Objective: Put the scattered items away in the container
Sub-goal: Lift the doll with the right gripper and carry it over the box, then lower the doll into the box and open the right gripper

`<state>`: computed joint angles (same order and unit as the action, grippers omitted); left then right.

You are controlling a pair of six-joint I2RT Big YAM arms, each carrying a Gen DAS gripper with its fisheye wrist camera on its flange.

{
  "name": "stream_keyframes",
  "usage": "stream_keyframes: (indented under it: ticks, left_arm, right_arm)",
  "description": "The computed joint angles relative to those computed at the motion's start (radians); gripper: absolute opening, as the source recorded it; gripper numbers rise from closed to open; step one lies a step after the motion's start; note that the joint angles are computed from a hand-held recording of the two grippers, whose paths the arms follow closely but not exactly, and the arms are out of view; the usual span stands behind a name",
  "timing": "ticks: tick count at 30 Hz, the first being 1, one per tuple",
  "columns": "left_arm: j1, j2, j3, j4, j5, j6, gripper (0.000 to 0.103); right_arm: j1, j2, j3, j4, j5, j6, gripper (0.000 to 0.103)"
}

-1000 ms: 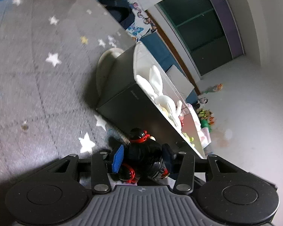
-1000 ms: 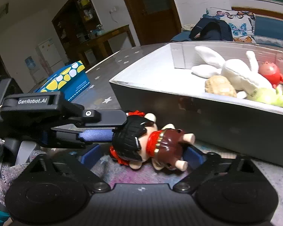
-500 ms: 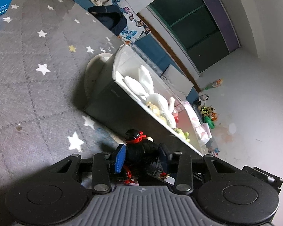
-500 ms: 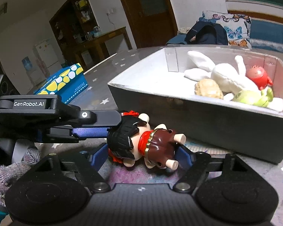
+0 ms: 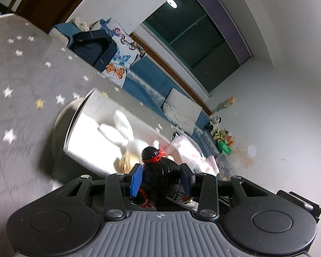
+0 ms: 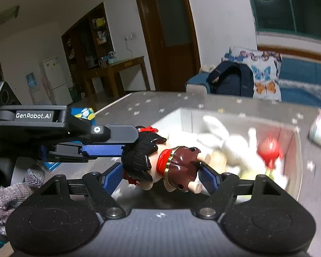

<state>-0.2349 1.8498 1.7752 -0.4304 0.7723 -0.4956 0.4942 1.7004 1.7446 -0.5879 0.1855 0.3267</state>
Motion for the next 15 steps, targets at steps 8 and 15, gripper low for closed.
stream_keyframes:
  ticks: [8, 15]
  left_arm:
    - [-0.022, 0.180, 0.289, -0.111, -0.039, -0.027, 0.041]
    - [-0.030, 0.324, 0.507, -0.219, -0.072, -0.059, 0.041]
  right_arm:
    - [-0.084, 0.113, 0.171, -0.061, -0.078, -0.035, 0.079]
    - [-0.145, 0.253, 0.376, -0.191, -0.165, -0.046, 0.079]
